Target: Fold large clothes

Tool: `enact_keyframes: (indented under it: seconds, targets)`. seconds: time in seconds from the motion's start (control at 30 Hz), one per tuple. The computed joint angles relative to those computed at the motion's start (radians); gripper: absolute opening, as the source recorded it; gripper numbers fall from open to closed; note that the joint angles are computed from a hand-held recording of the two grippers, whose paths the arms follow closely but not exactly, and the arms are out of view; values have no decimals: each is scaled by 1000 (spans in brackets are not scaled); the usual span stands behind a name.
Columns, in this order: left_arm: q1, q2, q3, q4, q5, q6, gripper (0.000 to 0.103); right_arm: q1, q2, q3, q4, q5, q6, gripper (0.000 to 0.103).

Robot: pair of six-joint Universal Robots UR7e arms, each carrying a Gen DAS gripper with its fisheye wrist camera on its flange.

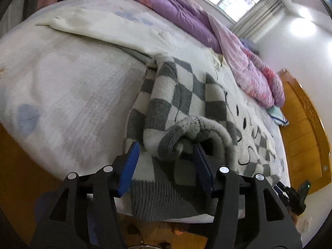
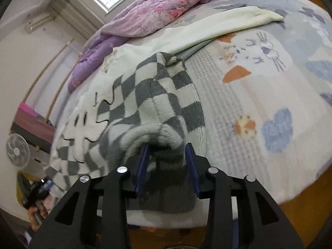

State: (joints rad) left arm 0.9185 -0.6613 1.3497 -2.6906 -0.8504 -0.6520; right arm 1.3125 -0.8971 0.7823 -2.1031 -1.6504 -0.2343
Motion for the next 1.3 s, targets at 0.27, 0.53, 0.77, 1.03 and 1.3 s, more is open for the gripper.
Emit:
enact_keyframes:
  seconds: [0.27,0.53,0.77,1.03,1.3]
  targets:
    - [-9,10,29,-187,-122,-86,63,-56,-41,64,18,281,282,54]
    - [-9,104,-141,-143,-178,-96,78,-65,37,-17,-16,325,493,54]
    - [41,145,-210,-4,-146,-236,71,-72,72,-64,1,289,496,39]
    - [17,58,-53,-61,-35,-126,22,-47,22,-34,-11,211,217,13]
    - [48,59,-13,72,-22,-184,23,-59,64,-25,-10,33,138,13]
